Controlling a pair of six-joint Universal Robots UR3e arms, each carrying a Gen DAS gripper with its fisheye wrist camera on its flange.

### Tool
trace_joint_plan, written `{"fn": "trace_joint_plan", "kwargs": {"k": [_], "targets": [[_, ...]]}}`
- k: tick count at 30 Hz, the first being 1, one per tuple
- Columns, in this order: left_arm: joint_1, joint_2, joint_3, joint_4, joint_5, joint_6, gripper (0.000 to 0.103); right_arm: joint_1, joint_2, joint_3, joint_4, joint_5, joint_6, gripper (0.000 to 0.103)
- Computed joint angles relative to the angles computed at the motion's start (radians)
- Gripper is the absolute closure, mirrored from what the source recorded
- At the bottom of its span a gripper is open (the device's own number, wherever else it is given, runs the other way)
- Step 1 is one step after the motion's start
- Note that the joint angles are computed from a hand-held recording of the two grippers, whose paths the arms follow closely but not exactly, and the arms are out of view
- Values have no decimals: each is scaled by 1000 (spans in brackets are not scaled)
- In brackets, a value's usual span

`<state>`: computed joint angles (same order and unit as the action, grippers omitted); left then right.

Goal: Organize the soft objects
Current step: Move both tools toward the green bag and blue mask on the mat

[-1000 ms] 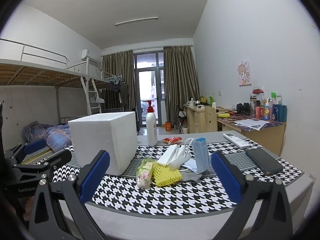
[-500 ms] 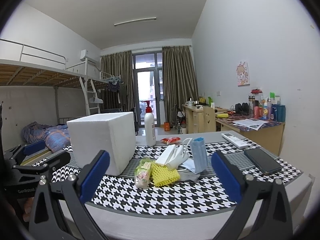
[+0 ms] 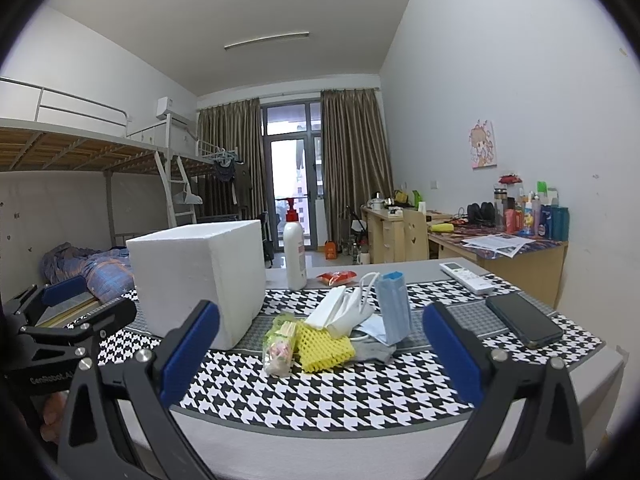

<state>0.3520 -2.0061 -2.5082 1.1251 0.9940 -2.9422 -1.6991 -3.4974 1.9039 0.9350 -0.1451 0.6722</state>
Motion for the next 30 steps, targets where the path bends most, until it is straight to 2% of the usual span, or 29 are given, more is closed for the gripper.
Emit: {"fn": "trace_joint_plan", "kwargs": {"k": [6,10,18,23,30], "targets": [[-20,11,33,-60,-4,11,1,-32,13,-3,36,-25,-47,0],[-63,5,84,-122,27,18,1,-70,31,-1,46,-58,-77,0],[-136,-6,195,-269,69,26,1,-177,71,-40,86,-169,-118,0],[-182,-30,264,-357,94,34,1,-248,81,-56,101,-242,-97,0],[-239,-70,352,-459,143,27,1,-291,62,-127,120,-262,-64,0]]}}
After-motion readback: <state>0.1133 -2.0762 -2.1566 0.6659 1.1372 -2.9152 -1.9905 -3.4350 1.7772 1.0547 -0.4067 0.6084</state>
